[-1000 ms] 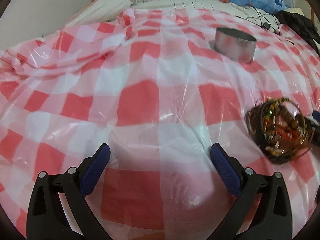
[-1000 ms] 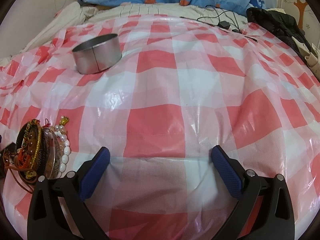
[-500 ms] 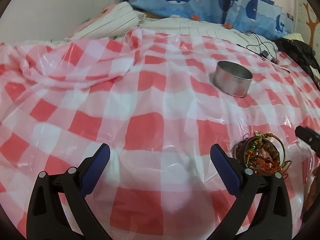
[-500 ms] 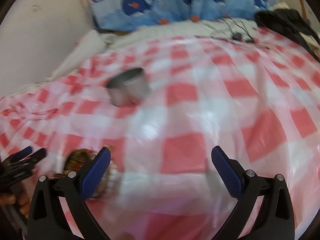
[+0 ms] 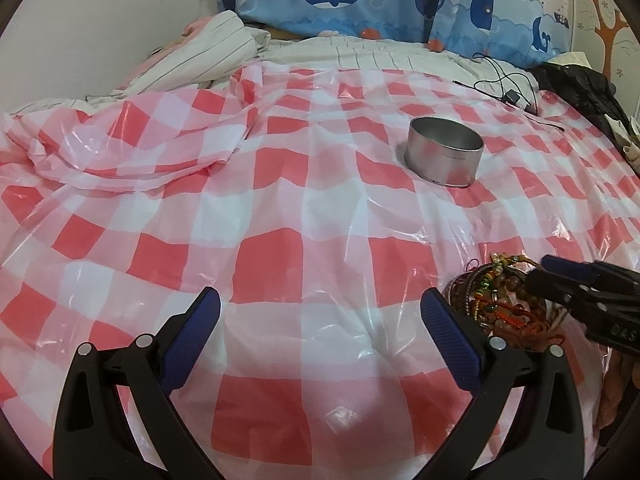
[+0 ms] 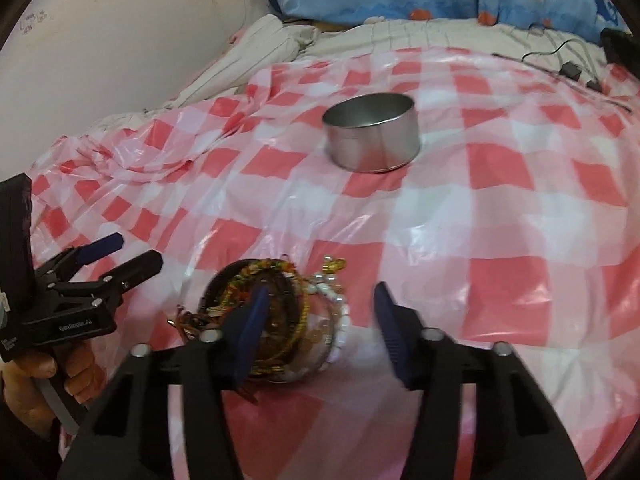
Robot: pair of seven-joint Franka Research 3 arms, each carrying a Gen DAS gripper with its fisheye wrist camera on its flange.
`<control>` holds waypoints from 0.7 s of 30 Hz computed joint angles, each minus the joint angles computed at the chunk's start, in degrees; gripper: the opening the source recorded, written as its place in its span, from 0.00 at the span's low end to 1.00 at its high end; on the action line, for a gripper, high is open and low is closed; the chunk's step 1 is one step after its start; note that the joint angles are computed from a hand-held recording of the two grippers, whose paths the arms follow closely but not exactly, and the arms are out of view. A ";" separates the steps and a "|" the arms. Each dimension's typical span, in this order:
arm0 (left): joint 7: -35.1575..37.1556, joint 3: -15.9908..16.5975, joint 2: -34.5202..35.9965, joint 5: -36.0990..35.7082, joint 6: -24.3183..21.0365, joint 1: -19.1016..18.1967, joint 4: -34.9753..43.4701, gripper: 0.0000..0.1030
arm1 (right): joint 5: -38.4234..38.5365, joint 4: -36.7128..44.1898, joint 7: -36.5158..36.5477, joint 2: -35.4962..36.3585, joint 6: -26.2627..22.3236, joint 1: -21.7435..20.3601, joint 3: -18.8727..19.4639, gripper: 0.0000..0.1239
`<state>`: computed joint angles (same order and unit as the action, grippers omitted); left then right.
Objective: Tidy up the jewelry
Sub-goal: 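Move the right gripper down onto the jewelry pile, then grasp and lift the red cord necklace with the left gripper while the right gripper holds the pile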
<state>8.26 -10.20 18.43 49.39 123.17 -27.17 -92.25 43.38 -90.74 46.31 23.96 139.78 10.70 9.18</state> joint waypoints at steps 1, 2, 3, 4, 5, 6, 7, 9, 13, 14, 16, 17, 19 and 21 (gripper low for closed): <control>0.05 -0.03 -0.15 0.11 0.64 0.08 -0.25 0.94 | 0.02 0.12 -0.05 0.05 -0.05 -0.05 0.01 0.14; 0.22 -0.12 -0.62 0.35 2.28 0.30 -0.97 0.94 | 0.88 -0.04 -0.72 -0.10 -0.24 -0.44 0.34 0.10; 0.59 -0.23 -0.96 0.53 3.92 0.52 -1.54 0.94 | 1.58 -0.31 -1.23 -0.36 -0.24 -0.69 0.51 0.06; 1.28 -0.38 -1.27 0.72 5.95 0.80 -2.08 0.94 | 2.36 -0.59 -1.92 -0.61 -0.07 -0.92 0.67 0.05; 2.72 -0.65 -1.91 1.12 10.26 1.41 -3.31 0.94 | 3.33 -0.97 -2.57 -1.03 0.19 -1.17 0.82 0.04; 4.24 -0.85 -2.15 1.19 13.25 1.79 -3.90 0.94 | 4.24 -1.01 -3.05 -1.18 0.05 -1.42 0.92 0.04; 6.43 -1.08 -2.10 1.27 16.13 2.08 -4.10 0.94 | 5.21 -1.05 -3.65 -1.33 0.09 -1.61 1.04 0.04; 10.85 -1.12 -1.42 2.62 18.92 1.57 -3.50 0.94 | 7.49 -1.49 -5.27 -1.91 0.30 -2.12 1.26 0.03; 17.29 -0.72 1.22 3.32 18.36 -0.44 -0.45 0.93 | 10.87 -1.71 -7.82 -2.55 -0.55 -2.53 1.31 0.03; 17.93 -0.34 1.80 4.22 18.91 -1.02 0.05 0.88 | 11.06 -1.76 -8.07 -2.65 -0.68 -2.40 1.16 0.03; 19.96 -0.17 2.54 3.75 19.96 -1.41 0.68 0.78 | 11.23 -1.88 -8.21 -2.75 -0.73 -2.13 0.83 0.03; 21.47 -0.20 3.17 2.95 19.99 -1.49 1.22 0.69 | 11.29 -1.82 -8.18 -2.70 -0.84 -2.07 0.70 0.03; 24.17 -0.22 3.63 1.15 20.94 -1.21 1.16 0.59 | 11.40 -1.61 -7.63 -2.51 -1.26 -2.03 0.46 0.03; 25.71 0.03 4.01 -0.10 22.12 -1.23 1.12 0.45 | 11.34 -1.25 -7.01 -2.22 -1.78 -2.05 0.30 0.03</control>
